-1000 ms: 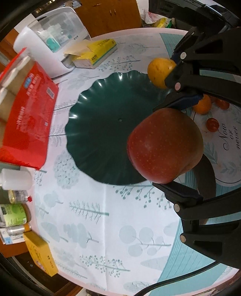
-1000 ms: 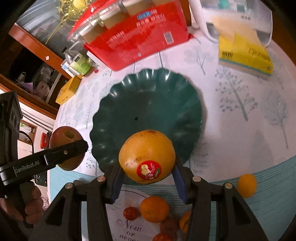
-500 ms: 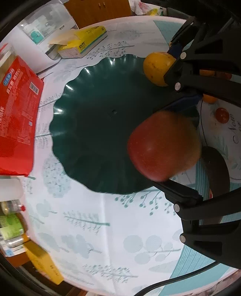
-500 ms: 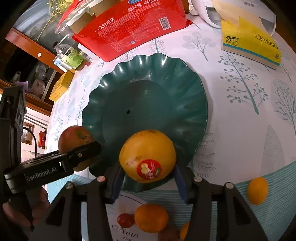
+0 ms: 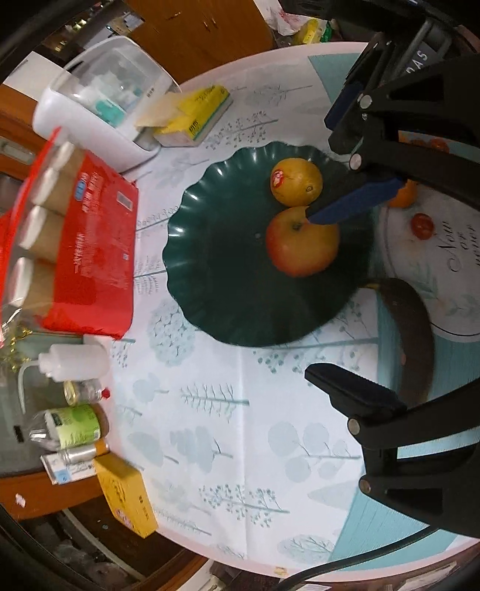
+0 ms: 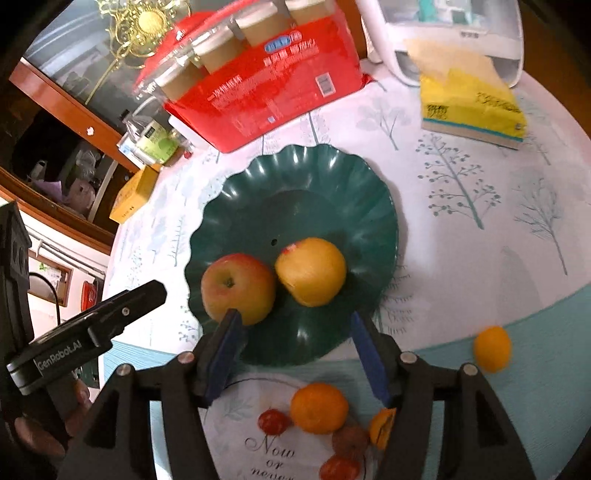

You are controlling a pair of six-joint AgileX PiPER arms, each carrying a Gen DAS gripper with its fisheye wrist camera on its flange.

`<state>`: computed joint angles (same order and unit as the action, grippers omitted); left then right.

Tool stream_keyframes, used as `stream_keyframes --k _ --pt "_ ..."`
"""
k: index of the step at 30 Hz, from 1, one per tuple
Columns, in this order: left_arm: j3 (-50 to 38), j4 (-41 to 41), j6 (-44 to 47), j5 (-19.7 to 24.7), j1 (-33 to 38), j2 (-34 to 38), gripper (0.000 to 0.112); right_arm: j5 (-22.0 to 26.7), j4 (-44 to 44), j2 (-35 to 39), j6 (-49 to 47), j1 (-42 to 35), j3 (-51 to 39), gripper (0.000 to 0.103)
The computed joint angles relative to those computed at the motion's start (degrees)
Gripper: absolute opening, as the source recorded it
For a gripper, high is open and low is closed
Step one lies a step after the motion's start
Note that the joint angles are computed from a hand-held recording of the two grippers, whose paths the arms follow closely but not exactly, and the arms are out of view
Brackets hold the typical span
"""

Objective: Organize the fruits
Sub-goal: 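Carry the apple and grapefruit onto the green plate and open both tools, then withdraw both tools and move the right tool toward the tomatoes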

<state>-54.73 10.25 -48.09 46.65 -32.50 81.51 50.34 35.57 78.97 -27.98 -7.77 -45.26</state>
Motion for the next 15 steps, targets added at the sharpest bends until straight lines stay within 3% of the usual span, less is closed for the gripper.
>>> stream_keyframes --k 8,15 --pt "6.1 1.9 -6.9 6.8 -6.6 -14.0 0.076 4.8 -3.0 -15.4 3.9 -3.2 5.4 0.062" --pt "9.1 8.4 -20.2 14.5 -20.7 -23.9 0.076 13.2 -5.1 -30.5 2.5 -10.9 9.9 0.062"
